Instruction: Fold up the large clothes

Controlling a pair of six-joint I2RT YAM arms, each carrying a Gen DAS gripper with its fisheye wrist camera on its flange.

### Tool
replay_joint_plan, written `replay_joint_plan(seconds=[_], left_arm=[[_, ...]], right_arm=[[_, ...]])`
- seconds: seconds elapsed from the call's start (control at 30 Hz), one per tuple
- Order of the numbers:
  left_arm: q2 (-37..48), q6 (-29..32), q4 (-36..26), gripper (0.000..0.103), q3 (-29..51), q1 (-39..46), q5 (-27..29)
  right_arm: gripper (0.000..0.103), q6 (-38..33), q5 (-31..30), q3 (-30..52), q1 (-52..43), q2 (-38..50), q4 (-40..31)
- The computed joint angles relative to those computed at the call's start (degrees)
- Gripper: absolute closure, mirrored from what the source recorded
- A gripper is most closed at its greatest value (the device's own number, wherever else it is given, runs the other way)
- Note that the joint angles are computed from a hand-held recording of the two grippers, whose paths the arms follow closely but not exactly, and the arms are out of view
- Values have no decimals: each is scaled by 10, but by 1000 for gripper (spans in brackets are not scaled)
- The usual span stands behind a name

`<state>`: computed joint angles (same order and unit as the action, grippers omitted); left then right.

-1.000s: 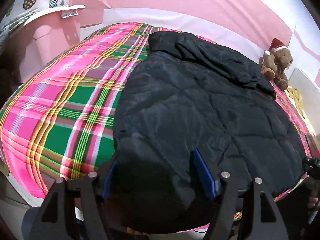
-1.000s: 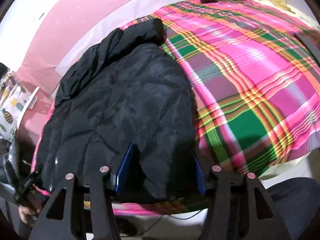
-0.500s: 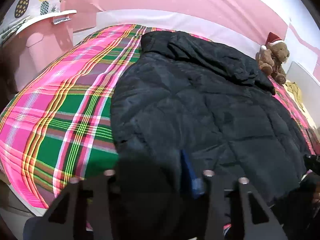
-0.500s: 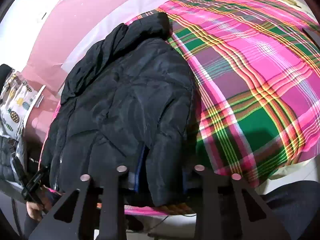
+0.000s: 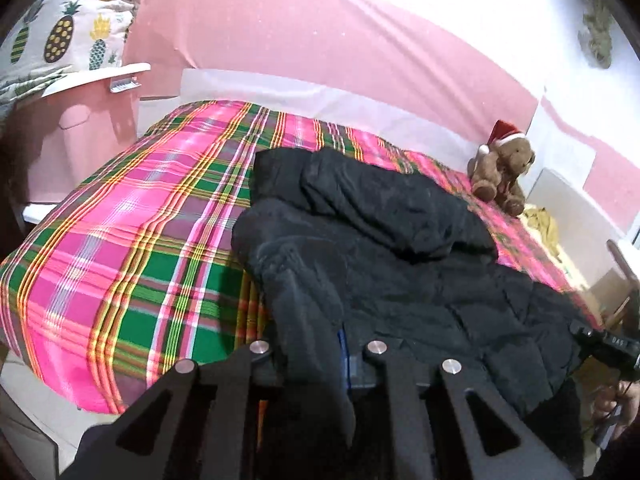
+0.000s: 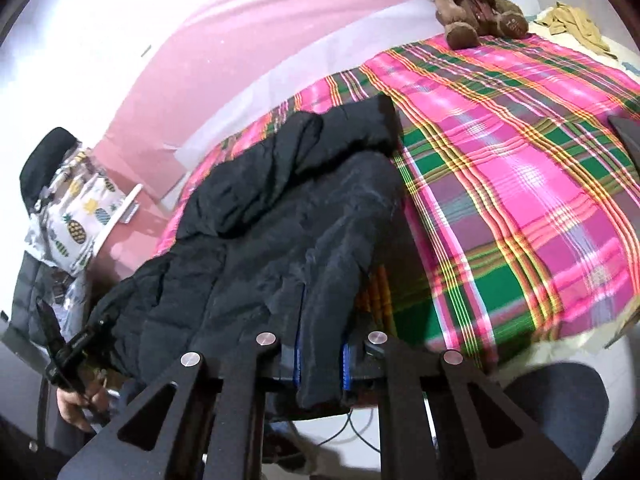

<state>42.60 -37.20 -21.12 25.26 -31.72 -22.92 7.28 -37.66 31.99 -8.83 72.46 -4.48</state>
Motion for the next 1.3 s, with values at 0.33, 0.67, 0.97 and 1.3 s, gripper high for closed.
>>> replay_joint_plan(seconds=[0.33,0.67,0.97,1.3], left_arm=[[-102,-69,-128,87,42,-102,-80],[-35,27,-24,87,99,55,62],[219,96,117,85,221,257,236],[607,93,113,78,478,313,278]], right_arm=[[90,-34,-92,-24,-84,-126,-97],[90,77,-99,48,-56,-78,-6],[89,132,3,291,34,140,2],[85,129,119,743,119,500,-206]])
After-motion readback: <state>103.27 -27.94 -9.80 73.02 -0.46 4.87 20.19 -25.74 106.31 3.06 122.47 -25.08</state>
